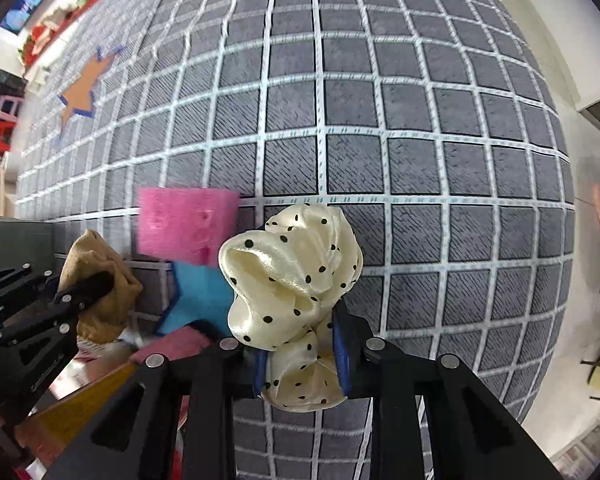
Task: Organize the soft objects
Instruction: 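Carry the beige glove and polka-dot scrunchie over the white box with both tools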
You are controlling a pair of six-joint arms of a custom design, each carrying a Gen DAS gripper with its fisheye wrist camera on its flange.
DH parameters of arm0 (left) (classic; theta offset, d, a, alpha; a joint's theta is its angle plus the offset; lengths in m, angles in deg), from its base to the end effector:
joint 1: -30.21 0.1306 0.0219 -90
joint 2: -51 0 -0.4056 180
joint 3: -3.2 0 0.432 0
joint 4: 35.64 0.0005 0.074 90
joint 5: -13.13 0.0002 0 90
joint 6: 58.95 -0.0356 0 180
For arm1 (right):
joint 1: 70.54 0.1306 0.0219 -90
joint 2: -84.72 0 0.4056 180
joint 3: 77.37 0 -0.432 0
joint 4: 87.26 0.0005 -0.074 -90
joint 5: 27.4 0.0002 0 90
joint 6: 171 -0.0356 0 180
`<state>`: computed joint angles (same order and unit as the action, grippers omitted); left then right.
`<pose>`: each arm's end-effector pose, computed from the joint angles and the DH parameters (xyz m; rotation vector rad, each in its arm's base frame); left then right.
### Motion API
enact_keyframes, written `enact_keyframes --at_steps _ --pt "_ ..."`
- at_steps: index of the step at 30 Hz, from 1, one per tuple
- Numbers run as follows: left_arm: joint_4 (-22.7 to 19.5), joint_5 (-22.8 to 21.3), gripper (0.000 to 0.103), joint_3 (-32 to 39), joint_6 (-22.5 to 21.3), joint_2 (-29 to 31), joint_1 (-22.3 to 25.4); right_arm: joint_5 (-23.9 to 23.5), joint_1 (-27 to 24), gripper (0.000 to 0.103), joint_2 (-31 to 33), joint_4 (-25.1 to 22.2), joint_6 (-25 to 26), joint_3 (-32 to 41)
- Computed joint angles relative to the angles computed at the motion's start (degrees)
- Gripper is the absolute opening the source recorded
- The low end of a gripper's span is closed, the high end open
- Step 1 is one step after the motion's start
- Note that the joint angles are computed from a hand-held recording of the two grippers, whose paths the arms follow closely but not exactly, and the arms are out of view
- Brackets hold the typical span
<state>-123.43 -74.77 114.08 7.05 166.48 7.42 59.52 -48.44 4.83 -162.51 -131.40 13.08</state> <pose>0.5730 -0.2427 0.3526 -1.2297 -2.8454 0.0575 0.4891 0.2001 0.3483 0.7538 3.0051 0.1486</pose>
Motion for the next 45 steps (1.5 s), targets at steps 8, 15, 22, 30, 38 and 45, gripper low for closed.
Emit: enact_keyframes --at_steps 8,15,22,30,38,45 --pt "0.1 0.3 0.015 0.9 -1.9 -4.8 1.1 0.1 0.7 0.028 -6.1 -2.0 -4.2 -0.7" --pt "-0.8 2.0 0.015 -0.8 -2.5 -9.3 3.4 1.1 6.5 0.028 -11.5 -3.7 -11.7 -3.0" --pt "-0.1 4.9 0.015 -5.2 -3.0 -15.0 6.5 0.4 13.7 0.028 -12.9 -4.7 -18.0 -2.7" --pt "-0.6 7.3 0.015 -8.8 -3.6 -19.9 10.3 0.4 21.2 0.028 -10.9 -4.7 -20.9 0.3" --pt "-0.3 8.4 0.015 -9.9 -4.7 -22.4 14.7 2.8 24.7 0.028 -5.8 -4.9 -17.3 7.3" --pt "1.1 8.6 0.015 -9.8 -4.9 -23.6 18.7 5.4 25.5 0.028 -0.5 -6.6 -11.0 15.8"
